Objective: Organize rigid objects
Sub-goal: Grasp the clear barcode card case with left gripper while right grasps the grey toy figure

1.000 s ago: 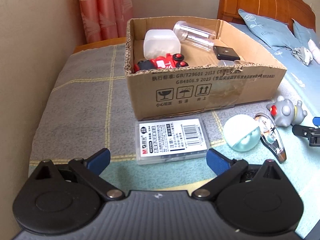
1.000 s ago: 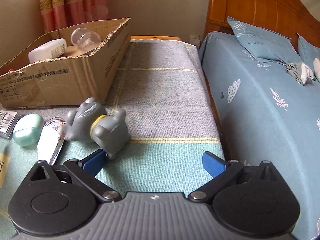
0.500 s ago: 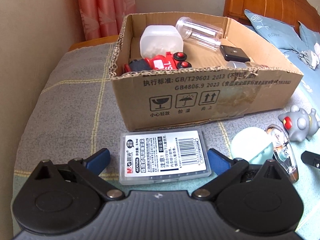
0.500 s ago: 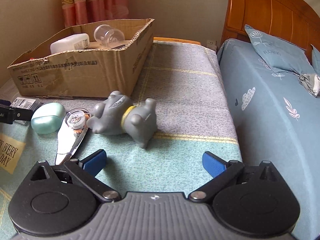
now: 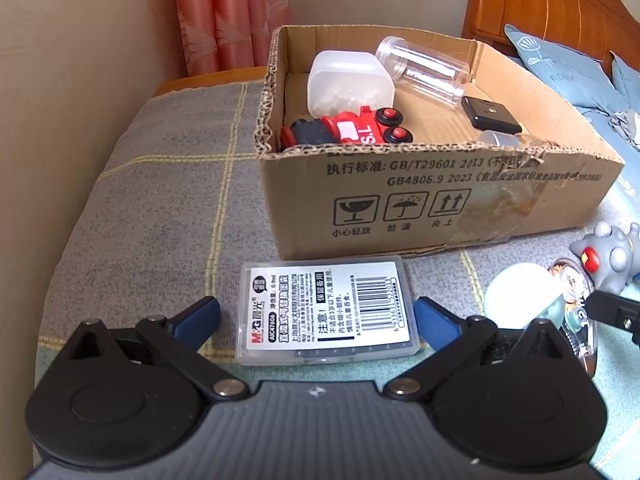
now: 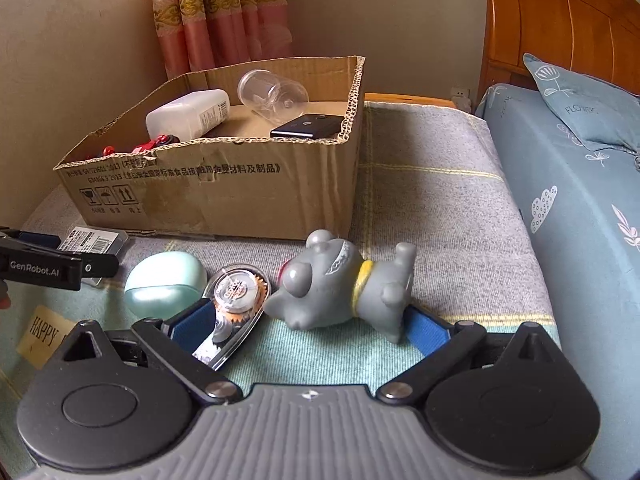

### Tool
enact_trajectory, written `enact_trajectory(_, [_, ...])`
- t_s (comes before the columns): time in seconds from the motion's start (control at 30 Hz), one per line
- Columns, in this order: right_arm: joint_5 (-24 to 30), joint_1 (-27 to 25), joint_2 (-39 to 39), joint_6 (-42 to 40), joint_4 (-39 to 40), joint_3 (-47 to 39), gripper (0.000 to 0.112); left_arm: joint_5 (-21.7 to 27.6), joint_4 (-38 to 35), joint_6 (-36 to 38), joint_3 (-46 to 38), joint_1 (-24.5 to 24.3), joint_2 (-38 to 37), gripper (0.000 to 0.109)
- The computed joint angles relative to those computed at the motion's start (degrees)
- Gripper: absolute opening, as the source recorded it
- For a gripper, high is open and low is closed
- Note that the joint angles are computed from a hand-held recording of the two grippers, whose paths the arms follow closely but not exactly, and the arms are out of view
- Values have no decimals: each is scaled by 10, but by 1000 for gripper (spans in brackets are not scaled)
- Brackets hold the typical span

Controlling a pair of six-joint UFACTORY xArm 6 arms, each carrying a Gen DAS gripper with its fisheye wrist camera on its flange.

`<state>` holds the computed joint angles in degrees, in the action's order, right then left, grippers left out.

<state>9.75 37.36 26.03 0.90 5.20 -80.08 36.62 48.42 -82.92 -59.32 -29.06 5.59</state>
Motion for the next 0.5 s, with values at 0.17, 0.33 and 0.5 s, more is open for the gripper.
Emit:
enact_trajectory(0.17, [9,-8,26,40,-26,-39,94,-11,-3,12,-2,0,3,100])
enact_trajectory(0.33, [9,-12,34,62,-60,-50,88,-16,0,13,-6,-1,7,99])
enact_trajectory(0.5, [6,-21,31,92,-114,-47,88,-14,1,9,-4,1,1,91])
